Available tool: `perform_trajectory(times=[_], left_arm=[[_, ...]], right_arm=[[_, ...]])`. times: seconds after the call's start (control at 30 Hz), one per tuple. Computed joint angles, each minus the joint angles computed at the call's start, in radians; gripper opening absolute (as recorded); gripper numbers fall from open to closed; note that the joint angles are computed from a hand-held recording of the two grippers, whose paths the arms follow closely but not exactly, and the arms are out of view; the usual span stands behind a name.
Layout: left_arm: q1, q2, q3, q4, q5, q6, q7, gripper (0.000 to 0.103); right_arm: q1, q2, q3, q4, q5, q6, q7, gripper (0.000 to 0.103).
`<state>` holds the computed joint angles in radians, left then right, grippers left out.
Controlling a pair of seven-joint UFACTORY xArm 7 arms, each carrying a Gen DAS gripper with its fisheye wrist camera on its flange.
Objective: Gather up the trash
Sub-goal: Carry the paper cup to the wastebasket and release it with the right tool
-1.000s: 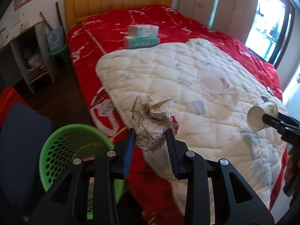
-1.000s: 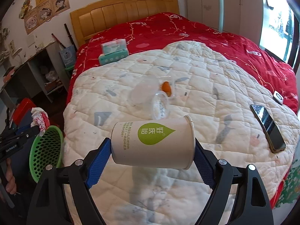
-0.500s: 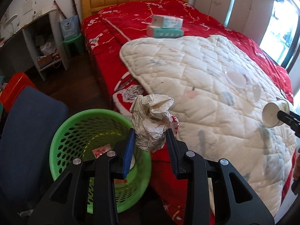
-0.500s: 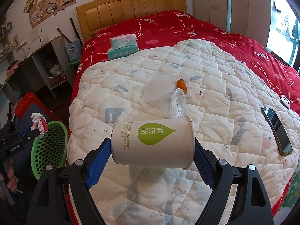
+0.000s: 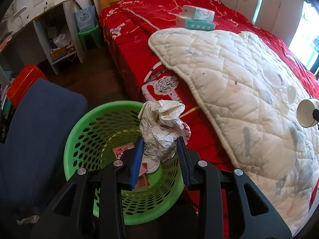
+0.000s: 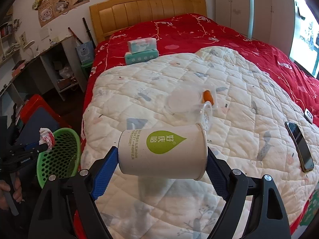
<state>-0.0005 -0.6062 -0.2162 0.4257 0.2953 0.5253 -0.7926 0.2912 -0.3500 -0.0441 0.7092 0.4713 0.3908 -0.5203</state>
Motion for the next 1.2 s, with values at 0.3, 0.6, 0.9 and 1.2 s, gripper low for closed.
perform_trajectory(times=[0.3, 0.6, 0.9, 1.2], left_arm=[[0.007, 0.017, 0.024, -0.014, -0.018, 0.017, -0.014, 0.052], [0.014, -0.014, 0.021, -0.017, -0.022, 0.030, -0.032, 0.066], [0.019, -0.077, 0.024, -0.023, -0.025, 0.036, -0.026, 0.071], [0.035, -0.113, 0.035, -0.026, -0.042, 0.033, -0.003, 0.075]], right_arm=[[0.019, -0.005, 0.009, 0.002, 0.009, 0.007, -0.010, 0.081], [0.038, -0.003, 0.007, 0.008, 0.033, 0.013, -0.031, 0.081], [0.049, -0.008, 0.024, 0.012, 0.028, 0.027, -0.038, 0.081], [0.079, -0.005, 0.045, 0.015, 0.030, 0.028, -0.033, 0.081]])
